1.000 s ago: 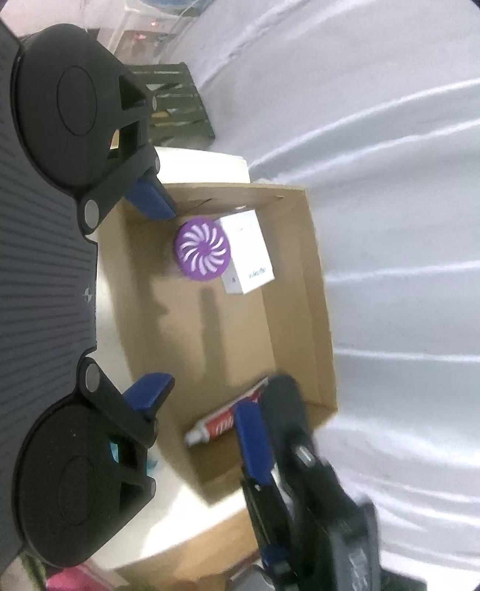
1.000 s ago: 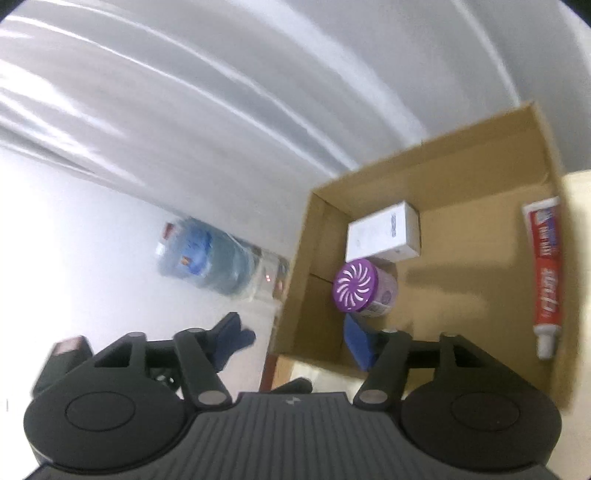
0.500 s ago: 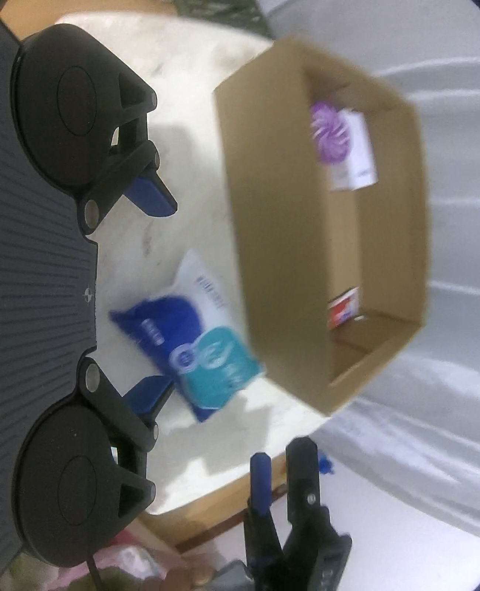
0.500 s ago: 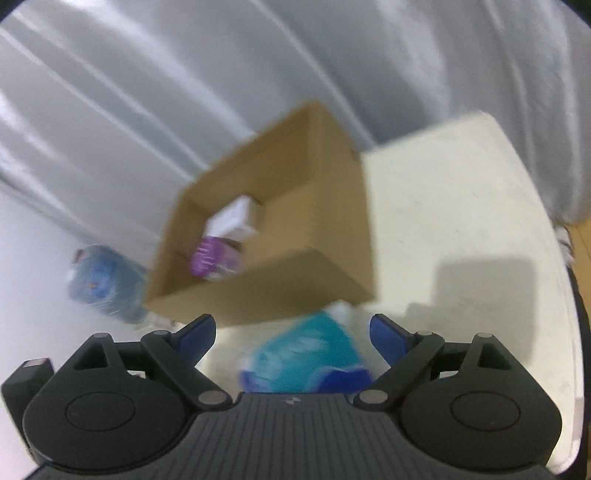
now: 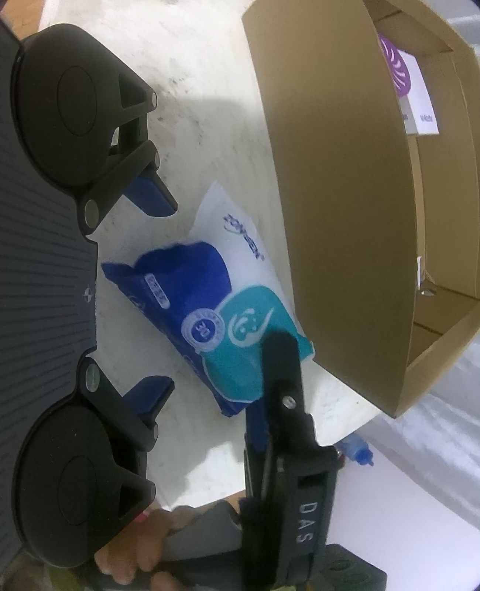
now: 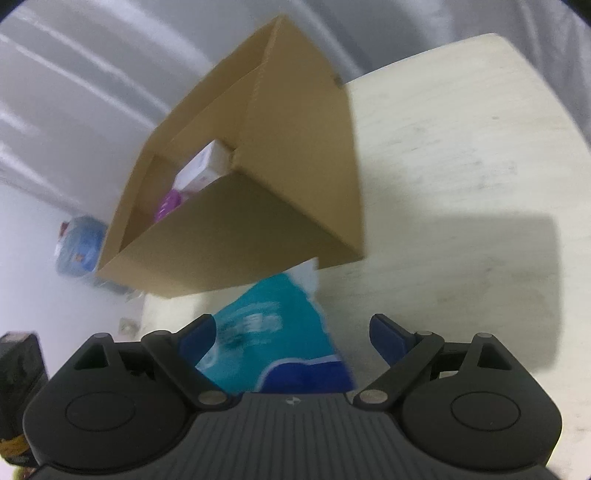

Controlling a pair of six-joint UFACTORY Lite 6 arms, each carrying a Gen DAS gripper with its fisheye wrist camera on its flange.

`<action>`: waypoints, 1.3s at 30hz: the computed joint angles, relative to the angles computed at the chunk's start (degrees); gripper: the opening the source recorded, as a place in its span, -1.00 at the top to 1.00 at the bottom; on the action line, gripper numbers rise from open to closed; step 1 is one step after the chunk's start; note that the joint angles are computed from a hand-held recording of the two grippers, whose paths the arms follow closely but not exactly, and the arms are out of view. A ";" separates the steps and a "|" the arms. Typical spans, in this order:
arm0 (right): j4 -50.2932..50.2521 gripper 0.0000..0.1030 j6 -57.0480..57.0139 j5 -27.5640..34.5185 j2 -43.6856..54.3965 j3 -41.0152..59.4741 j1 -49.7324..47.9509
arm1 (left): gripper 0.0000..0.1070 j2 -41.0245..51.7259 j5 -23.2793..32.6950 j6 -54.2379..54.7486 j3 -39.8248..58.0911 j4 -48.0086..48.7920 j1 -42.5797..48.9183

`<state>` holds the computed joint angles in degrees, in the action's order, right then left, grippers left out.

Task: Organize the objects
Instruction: 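Move the open right gripper onto the blue wet-wipes pack and close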

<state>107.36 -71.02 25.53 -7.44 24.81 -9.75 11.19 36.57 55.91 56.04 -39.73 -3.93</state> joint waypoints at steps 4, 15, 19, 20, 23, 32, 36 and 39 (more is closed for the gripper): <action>1.46 -0.80 -0.36 0.83 0.58 0.90 3.56 | -0.75 0.38 0.31 0.95 0.34 -1.37 -0.32; 5.14 -0.81 0.40 2.18 0.55 0.33 8.94 | -0.75 -4.61 -0.02 3.03 -3.59 -0.27 2.62; 8.04 -0.81 -1.22 2.09 3.77 3.13 11.83 | -0.75 -7.59 -1.26 1.61 -6.32 1.27 3.24; 8.39 -0.81 -1.45 2.01 4.24 3.62 12.59 | -0.75 -8.18 -1.50 1.70 -7.06 1.23 3.71; 8.98 -0.81 -1.84 1.72 4.18 3.81 14.25 | -0.75 -10.13 -1.07 3.46 -9.32 0.20 5.98; 4.58 -0.68 1.58 -0.09 1.20 1.09 9.60 | -0.74 -10.08 -2.33 11.55 -12.31 -3.66 10.44; 6.65 -0.67 -0.72 0.65 1.97 0.85 9.23 | -0.74 -8.34 -4.19 14.03 -12.61 -5.28 10.58; 8.32 -0.63 -2.31 1.30 3.00 1.26 9.98 | -0.75 -8.37 -4.91 15.15 -12.80 -5.82 9.81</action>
<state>115.68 -73.34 26.83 -4.45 26.07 0.23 2.82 31.66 71.06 43.24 -45.55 5.88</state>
